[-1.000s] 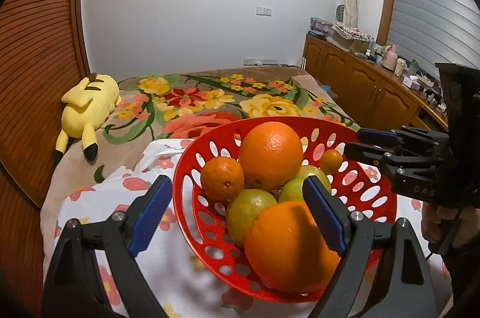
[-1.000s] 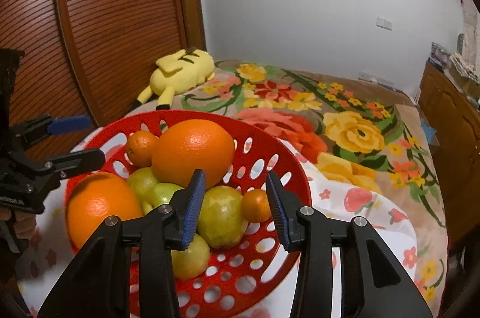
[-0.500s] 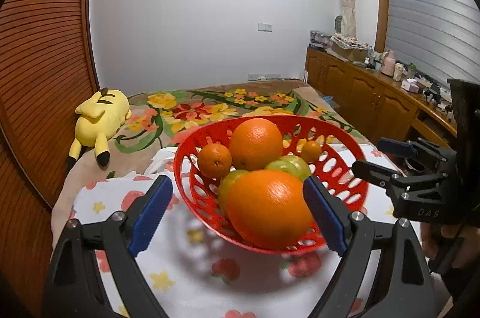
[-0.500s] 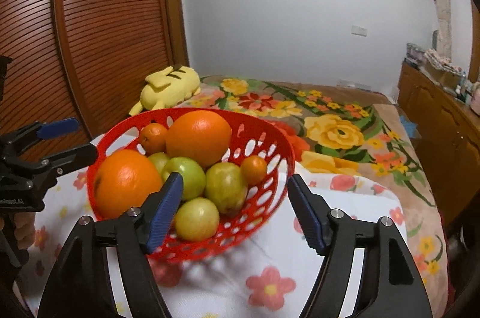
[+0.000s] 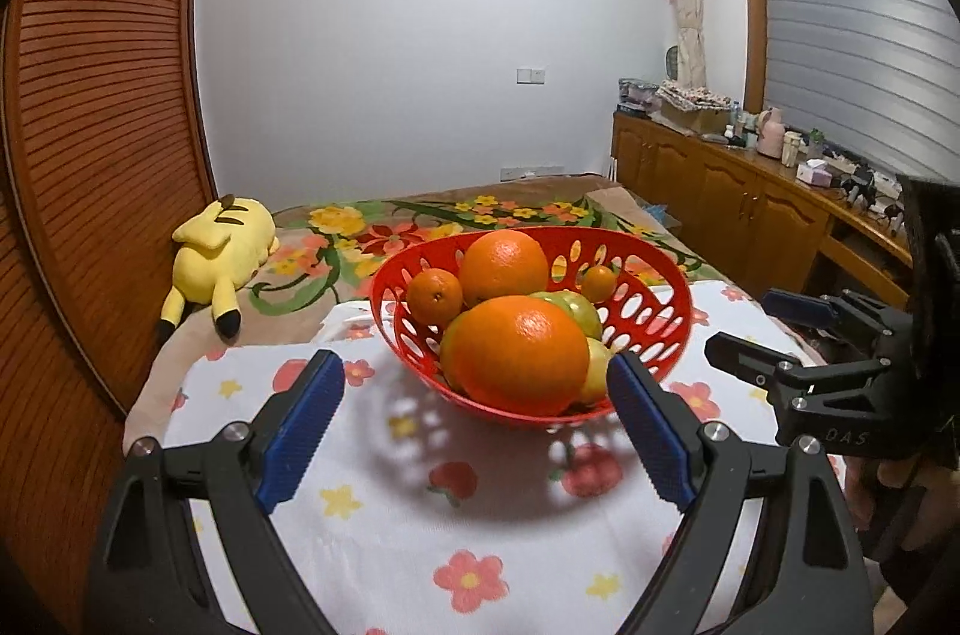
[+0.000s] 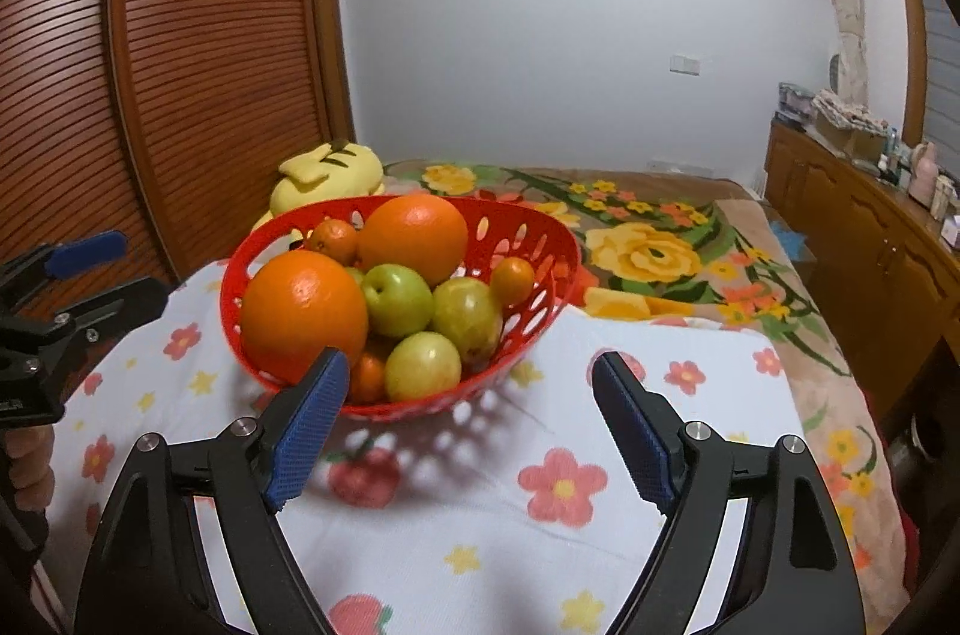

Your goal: Organize fruits

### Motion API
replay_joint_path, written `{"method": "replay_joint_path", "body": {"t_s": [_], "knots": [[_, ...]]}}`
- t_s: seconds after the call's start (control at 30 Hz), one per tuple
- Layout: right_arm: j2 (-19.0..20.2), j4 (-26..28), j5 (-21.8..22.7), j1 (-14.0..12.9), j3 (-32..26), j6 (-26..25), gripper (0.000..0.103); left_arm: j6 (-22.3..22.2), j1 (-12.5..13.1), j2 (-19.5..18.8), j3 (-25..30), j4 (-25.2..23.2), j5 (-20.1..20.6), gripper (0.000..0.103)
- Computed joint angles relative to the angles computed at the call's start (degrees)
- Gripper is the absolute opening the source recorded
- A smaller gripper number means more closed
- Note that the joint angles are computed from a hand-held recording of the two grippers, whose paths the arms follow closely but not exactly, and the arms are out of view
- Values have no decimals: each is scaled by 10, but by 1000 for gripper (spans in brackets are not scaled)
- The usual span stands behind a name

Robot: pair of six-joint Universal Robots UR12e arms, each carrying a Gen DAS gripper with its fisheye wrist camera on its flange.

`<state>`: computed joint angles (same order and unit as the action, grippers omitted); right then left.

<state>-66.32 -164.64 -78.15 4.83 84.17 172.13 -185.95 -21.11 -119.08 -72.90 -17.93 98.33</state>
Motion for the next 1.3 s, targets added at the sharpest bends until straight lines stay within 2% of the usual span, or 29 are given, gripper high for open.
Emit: {"method": "replay_joint_path", "body": {"t_s": [0.43, 0.77, 1.3], "knots": [[-36, -47, -26, 5, 51, 19, 85, -5, -9, 32, -41, 20, 11, 90], [-63, -90, -33, 6, 84, 27, 85, -1, -15, 52, -65, 41, 18, 90], [-99, -144, -36, 6, 128, 45, 85, -19, -20, 87, -108, 76, 26, 90]]}}
